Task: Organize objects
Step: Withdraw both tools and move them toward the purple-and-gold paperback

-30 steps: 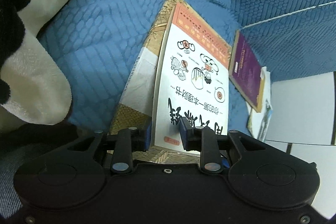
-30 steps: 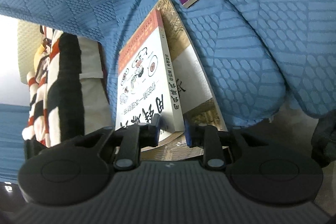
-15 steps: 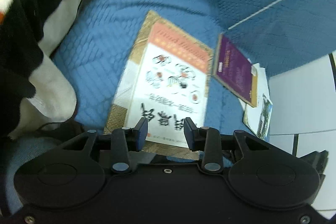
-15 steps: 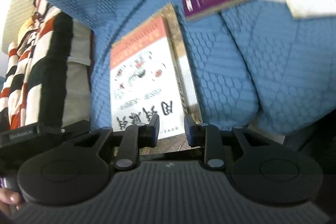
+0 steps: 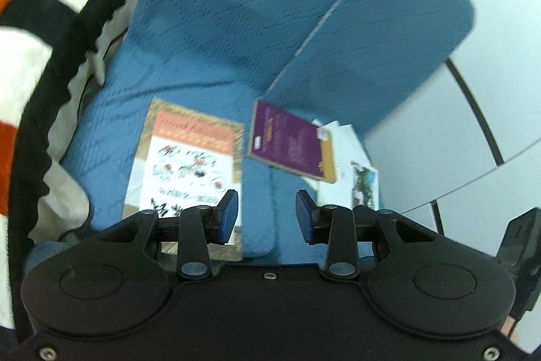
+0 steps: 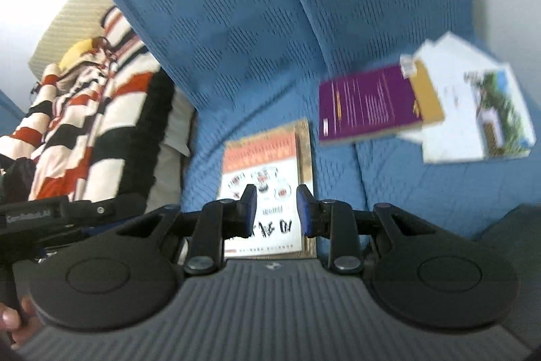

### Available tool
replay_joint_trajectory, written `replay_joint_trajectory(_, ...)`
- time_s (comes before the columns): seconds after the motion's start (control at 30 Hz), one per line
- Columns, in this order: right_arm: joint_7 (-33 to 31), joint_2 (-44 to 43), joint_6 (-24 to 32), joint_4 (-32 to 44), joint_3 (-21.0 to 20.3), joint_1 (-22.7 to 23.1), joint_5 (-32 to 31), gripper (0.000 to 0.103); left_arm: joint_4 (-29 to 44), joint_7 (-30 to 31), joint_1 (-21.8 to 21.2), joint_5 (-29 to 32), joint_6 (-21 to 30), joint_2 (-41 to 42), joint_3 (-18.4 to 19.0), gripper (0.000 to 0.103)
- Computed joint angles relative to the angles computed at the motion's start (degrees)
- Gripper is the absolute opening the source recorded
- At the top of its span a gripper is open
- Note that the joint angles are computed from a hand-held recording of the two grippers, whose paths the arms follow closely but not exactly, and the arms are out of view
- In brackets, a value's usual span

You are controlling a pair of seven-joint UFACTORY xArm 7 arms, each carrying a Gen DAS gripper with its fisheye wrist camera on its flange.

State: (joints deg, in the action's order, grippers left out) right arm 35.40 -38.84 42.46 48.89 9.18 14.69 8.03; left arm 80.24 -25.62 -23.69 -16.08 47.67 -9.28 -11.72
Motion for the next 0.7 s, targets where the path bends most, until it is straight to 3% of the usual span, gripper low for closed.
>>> replay_joint_trajectory(0.23, -0.4, -7.6, 1.9, 0.1, -0.3, -0.8, -1.0, 0.030, 1.7, -4.4, -1.7, 5.7, -1.6, -3.5, -3.4, 0.041)
replay_joint_trajectory(0.7, -2.2, -25.8, 12.4, -4.2, -1.2, -4.1, -2.2, 0.030, 4.9, -12.7, -5.1, 18.0, -2.8, -5.1, -10.2, 0.062)
